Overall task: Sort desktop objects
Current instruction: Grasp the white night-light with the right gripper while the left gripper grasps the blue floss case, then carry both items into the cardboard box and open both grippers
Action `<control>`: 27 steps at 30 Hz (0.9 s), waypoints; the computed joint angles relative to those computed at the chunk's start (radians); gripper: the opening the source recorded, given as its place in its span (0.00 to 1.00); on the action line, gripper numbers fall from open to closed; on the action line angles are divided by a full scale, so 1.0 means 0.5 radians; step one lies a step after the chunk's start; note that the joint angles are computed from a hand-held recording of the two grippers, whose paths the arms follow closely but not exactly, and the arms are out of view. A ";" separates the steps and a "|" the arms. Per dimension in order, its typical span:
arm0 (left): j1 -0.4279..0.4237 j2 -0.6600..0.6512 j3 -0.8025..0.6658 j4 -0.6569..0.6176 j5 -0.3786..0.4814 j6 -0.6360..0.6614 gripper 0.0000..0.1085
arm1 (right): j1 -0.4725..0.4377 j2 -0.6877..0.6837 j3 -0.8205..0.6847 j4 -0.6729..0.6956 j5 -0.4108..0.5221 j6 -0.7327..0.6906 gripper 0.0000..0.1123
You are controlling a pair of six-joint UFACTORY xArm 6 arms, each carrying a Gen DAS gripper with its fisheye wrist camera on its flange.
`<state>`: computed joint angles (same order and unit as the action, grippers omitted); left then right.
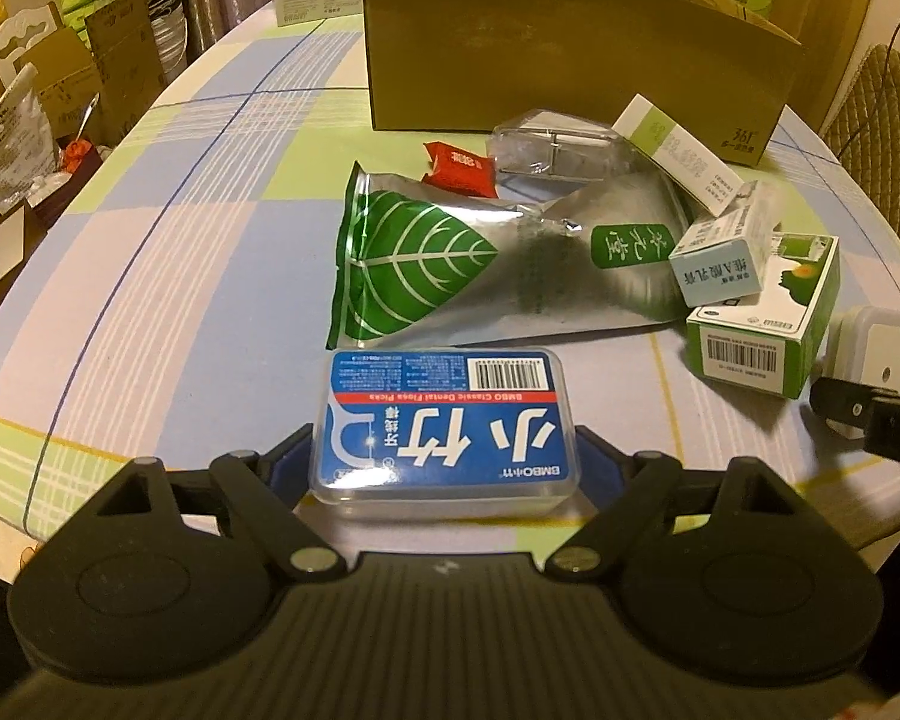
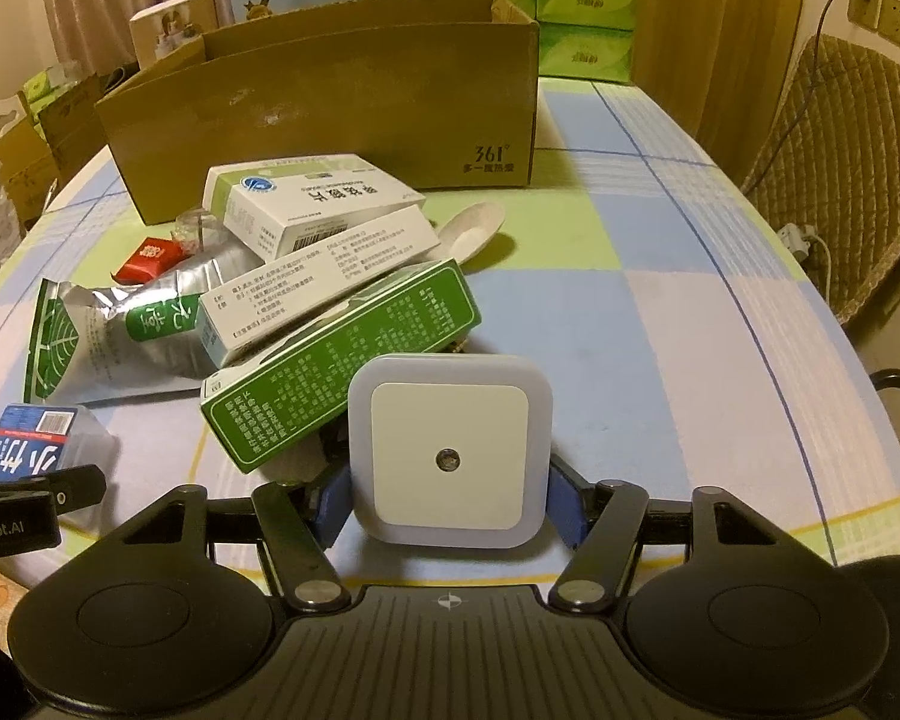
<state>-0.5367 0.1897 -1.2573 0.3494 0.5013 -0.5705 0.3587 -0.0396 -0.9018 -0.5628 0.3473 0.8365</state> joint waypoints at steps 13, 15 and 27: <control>-0.011 -0.072 0.005 0.084 -0.099 -0.015 0.77 | -0.026 -0.146 0.069 -0.244 -0.058 0.288 0.55; -0.015 -0.075 -0.018 0.084 -0.106 -0.002 0.77 | -0.028 -0.173 0.068 -0.254 -0.061 0.282 0.55; -0.025 0.112 -0.449 -0.021 -0.084 0.200 0.77 | -0.077 -0.099 -0.242 -0.160 -0.143 0.029 0.55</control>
